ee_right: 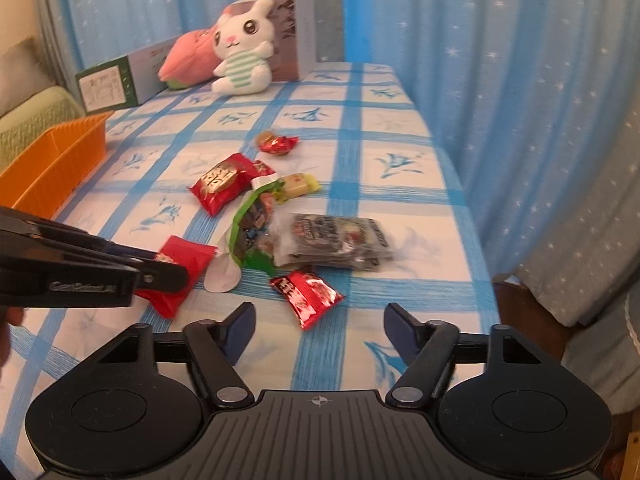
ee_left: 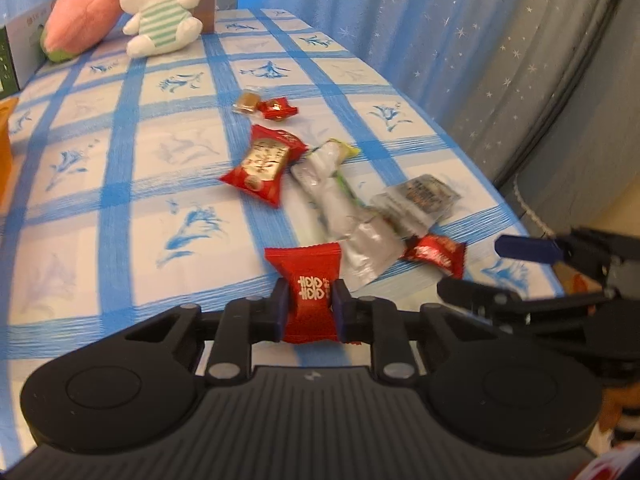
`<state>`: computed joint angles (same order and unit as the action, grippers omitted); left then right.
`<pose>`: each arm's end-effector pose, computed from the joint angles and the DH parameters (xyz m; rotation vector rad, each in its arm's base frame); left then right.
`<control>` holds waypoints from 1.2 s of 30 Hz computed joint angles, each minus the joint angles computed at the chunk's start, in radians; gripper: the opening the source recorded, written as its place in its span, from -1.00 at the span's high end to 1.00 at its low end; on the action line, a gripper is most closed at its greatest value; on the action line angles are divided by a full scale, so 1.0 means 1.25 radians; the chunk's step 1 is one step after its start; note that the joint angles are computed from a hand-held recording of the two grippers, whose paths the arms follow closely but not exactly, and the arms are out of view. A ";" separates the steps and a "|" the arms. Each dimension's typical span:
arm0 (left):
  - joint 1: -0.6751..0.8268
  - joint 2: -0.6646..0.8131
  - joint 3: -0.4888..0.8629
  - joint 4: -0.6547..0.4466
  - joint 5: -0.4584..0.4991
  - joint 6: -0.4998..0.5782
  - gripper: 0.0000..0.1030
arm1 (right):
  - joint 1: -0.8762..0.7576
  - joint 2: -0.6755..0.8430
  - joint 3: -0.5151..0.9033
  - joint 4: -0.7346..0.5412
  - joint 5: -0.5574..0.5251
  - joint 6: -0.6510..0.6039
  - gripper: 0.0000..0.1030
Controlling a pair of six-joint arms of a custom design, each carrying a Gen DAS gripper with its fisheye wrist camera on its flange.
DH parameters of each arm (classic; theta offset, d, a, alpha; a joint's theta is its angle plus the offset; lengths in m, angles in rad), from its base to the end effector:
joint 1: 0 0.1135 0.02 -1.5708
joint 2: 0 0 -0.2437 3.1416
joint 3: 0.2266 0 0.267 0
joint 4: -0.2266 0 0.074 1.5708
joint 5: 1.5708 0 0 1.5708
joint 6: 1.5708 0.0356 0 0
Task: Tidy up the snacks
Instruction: 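Grasp a red candy packet with the left gripper while the right gripper grasps another red packet, then carry both red packets over the orange tray and open both grippers to drop them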
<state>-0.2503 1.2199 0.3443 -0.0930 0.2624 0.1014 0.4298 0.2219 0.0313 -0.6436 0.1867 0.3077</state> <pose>0.2015 -0.0610 0.0917 0.5455 2.4764 -0.3919 0.1139 0.0450 0.0960 -0.0596 2.3889 0.1236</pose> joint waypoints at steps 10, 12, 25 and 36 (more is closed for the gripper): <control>0.090 -0.058 -0.019 -0.058 0.047 0.084 0.65 | -0.038 0.420 0.040 0.363 -0.029 -0.109 0.23; 0.099 -0.069 -0.024 -0.068 0.055 0.090 0.65 | -0.033 0.430 0.049 0.356 -0.032 -0.106 0.49; 0.232 -0.271 -0.008 -0.288 0.146 0.180 0.65 | 0.208 0.160 0.155 -0.067 0.141 0.139 0.51; 0.619 -0.224 0.194 -0.546 0.319 0.495 0.65 | 0.477 0.527 0.414 0.075 0.266 0.268 0.51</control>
